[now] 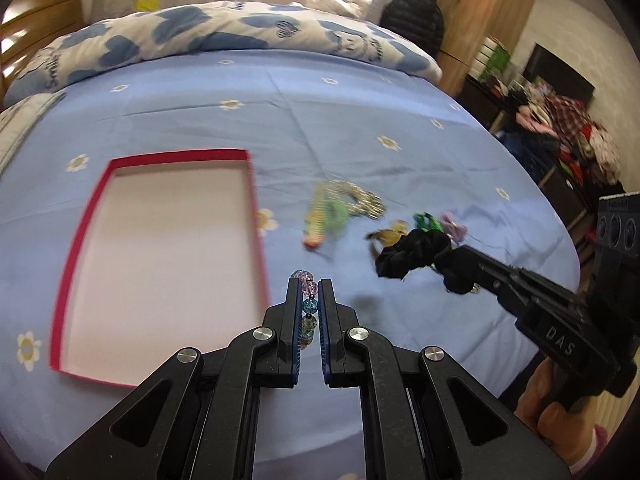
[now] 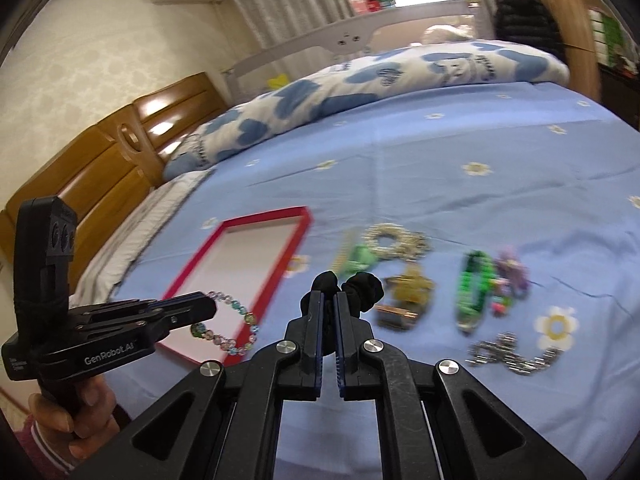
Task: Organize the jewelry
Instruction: 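Carry the bracelet and scrunchie with both tools over the red box, then open both tools to drop the bracelet and scrunchie into the box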
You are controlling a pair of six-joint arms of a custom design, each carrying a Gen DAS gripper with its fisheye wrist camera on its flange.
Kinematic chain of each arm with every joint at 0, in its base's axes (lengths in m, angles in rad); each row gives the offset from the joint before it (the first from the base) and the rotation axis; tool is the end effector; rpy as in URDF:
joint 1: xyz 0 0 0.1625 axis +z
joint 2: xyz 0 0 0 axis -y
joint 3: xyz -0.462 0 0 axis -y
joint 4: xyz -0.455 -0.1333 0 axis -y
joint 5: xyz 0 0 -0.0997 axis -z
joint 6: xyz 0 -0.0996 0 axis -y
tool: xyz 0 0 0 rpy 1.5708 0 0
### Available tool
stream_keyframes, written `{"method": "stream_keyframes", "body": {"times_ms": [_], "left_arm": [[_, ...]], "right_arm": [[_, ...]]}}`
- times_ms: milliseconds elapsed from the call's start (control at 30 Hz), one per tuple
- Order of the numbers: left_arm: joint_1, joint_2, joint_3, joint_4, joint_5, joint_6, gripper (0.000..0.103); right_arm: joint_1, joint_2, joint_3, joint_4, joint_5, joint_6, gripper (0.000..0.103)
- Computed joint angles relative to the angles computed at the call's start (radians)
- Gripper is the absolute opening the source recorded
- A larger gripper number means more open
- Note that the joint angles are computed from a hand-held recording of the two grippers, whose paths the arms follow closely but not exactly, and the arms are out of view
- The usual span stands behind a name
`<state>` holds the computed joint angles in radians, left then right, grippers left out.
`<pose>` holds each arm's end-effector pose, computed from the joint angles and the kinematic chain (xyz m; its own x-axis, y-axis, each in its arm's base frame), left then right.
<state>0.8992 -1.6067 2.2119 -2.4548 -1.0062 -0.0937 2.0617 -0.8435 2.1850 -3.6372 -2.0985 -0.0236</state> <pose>-0.1505 -0.4892 0.3119 -0.8056 0.3382 -0.4864 0.5251 0.7877 -0.3221 0.3290 -0.4390 0.0662 -0.9108 -0.1284 0.3925 -0.3745 0.6573 -0.6540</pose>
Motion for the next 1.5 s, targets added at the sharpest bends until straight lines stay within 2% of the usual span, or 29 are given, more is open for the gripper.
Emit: {"method": "stream_keyframes", "body": {"times_ms": [267,567,767,1067,1367,1500], "left_arm": [[0.056,-0.045,-0.015,-0.006,0.063,-0.011,0.006],[0.133,-0.071,-0.028,-0.012,0.102,-0.022,0.006],[0.187,-0.064,-0.028,0.009,0.101,-0.033,0.006],[0.250,-0.029,-0.045,0.054,0.095,-0.058,0.006],[0.265,-0.015,-0.050,0.088,0.105,-0.071,0.006],[0.264,-0.017,-0.049,0.097,0.106,-0.076,0.008]], "right_arm": [[0.016,0.075,-0.099,0.070,0.121,-0.014,0.004],[0.031,0.175,-0.224,0.175,0.186,-0.043,0.004],[0.021,0.219,-0.259,0.269,0.204,-0.036,0.004],[0.005,0.242,-0.291,0.413,0.181,-0.014,0.005],[-0.009,0.244,-0.313,0.485,0.192,-0.002,0.013],[-0.010,0.243,-0.312,0.477,0.192,0.005,0.035]]}}
